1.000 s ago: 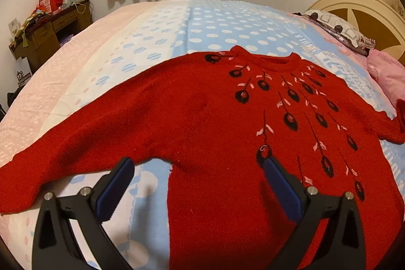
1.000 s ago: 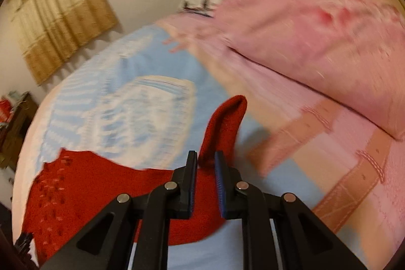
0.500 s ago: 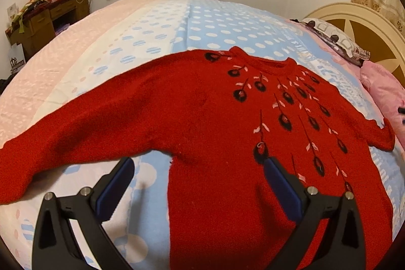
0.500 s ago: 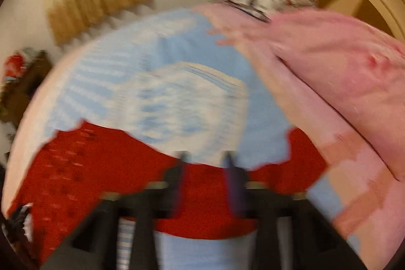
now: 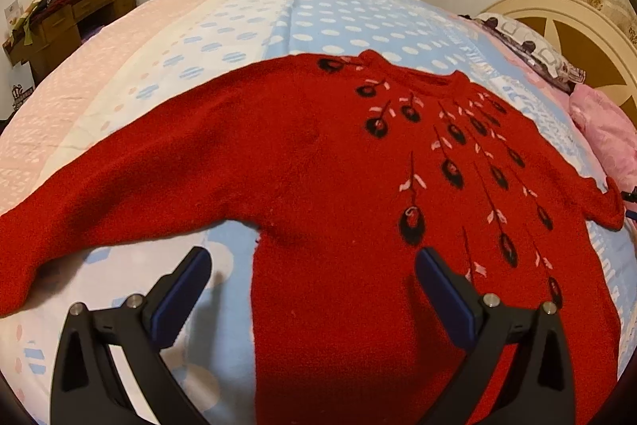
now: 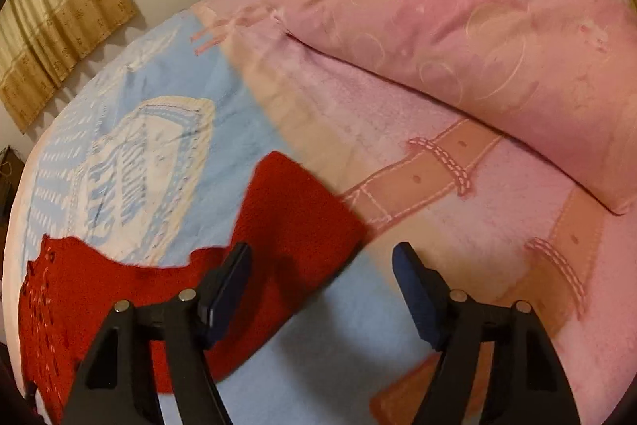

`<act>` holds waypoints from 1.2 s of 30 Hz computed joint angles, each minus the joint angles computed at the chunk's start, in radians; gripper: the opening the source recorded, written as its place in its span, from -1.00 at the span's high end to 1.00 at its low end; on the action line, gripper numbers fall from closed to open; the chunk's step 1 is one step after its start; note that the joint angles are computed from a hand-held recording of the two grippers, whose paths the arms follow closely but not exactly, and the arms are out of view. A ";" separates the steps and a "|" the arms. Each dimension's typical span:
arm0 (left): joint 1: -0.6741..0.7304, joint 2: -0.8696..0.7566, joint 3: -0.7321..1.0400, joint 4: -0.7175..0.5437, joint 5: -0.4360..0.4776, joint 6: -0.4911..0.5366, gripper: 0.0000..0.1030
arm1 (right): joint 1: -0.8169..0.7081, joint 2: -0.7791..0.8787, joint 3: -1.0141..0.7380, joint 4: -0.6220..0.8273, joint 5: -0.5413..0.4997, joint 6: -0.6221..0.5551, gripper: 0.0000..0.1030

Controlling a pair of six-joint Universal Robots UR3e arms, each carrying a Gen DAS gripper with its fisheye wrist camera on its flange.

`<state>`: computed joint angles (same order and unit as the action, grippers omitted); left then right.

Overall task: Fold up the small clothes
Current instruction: 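Grasp the sleeve cuff with the right gripper and lift it, then fold the held sleeve across the sweater body and open the right gripper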

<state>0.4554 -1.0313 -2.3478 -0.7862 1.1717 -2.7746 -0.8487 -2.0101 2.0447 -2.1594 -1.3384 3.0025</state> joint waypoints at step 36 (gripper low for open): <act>0.129 0.137 0.018 -0.178 -0.133 0.083 -1.00 | 1.217 0.852 -1.279 0.079 -0.193 0.435 0.83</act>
<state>0.5845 -0.8947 -2.3300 -0.9646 1.0390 -2.6911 0.3683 -1.1581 0.7658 -2.0801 -1.5313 3.4380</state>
